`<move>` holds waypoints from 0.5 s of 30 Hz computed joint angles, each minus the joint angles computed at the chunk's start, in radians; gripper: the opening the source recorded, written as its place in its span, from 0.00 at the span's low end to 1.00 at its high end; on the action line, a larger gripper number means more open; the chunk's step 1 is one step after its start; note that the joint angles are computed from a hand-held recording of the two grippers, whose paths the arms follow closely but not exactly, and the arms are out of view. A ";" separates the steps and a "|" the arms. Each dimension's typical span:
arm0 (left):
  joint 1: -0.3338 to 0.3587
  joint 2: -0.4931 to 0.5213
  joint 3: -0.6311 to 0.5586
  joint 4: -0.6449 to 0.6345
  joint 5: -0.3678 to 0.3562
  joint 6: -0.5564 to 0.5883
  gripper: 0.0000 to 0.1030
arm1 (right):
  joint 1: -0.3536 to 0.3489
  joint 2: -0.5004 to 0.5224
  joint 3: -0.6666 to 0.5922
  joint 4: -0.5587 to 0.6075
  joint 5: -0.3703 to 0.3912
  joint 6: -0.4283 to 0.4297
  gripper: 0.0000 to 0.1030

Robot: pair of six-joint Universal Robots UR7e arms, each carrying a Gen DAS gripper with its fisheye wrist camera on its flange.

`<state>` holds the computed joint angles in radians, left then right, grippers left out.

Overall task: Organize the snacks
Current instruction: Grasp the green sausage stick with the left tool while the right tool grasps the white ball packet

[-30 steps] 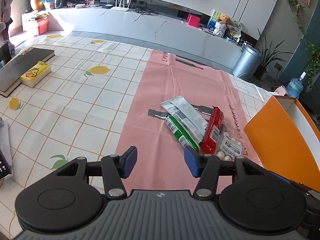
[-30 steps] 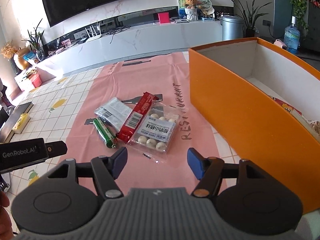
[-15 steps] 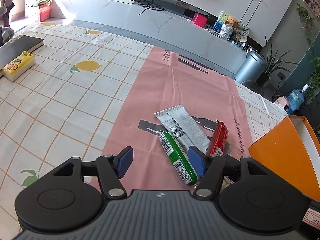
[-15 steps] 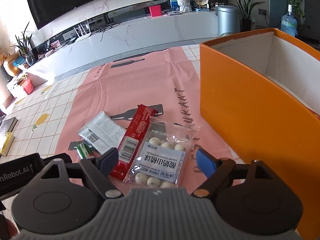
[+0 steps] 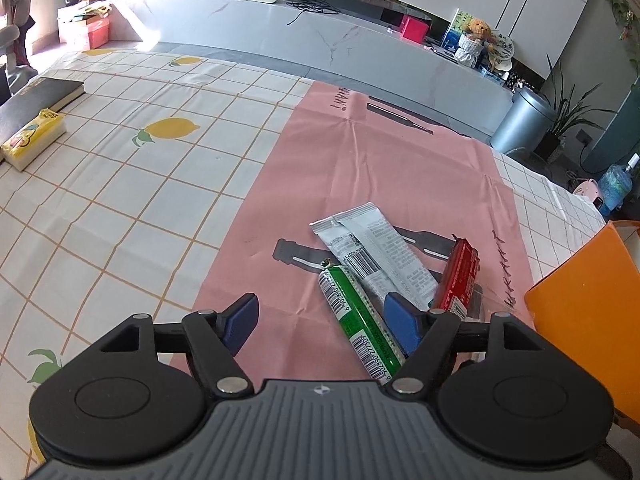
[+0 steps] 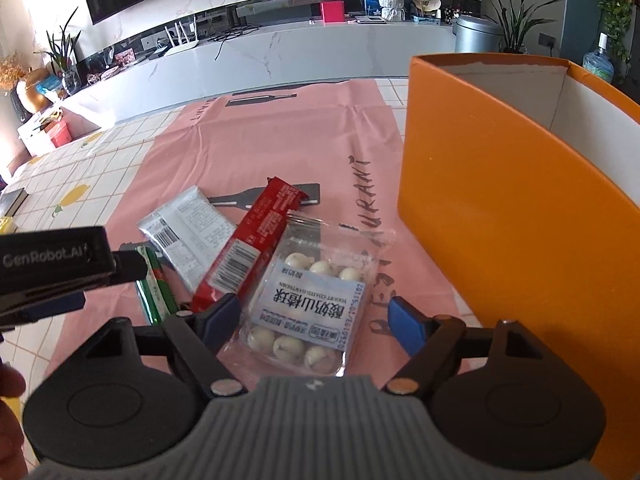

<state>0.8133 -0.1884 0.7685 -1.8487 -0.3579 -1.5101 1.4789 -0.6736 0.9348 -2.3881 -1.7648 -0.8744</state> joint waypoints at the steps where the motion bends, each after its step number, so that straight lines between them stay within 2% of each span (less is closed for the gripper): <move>1: 0.001 0.011 -0.024 0.025 0.000 -0.002 0.82 | -0.002 -0.002 -0.001 0.006 0.002 0.004 0.69; 6: 0.011 0.075 -0.178 0.236 -0.013 -0.071 0.82 | -0.001 -0.003 -0.002 0.004 0.003 -0.005 0.66; 9: 0.012 0.092 -0.209 0.262 -0.015 -0.048 0.79 | -0.001 -0.001 -0.006 0.006 0.004 -0.010 0.64; 12: 0.009 0.097 -0.212 0.257 -0.010 -0.016 0.68 | -0.003 -0.004 -0.014 0.034 0.009 0.005 0.59; 14: 0.006 0.089 -0.188 0.208 -0.013 0.032 0.58 | -0.004 -0.011 -0.007 0.043 0.012 0.003 0.59; 15: 0.005 0.081 -0.165 0.164 -0.020 0.065 0.48 | -0.004 -0.014 -0.004 0.050 0.016 -0.001 0.58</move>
<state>0.8183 -0.1071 0.6031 -1.6851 -0.3779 -1.4454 1.4744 -0.6877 0.9310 -2.3380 -1.7488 -0.8757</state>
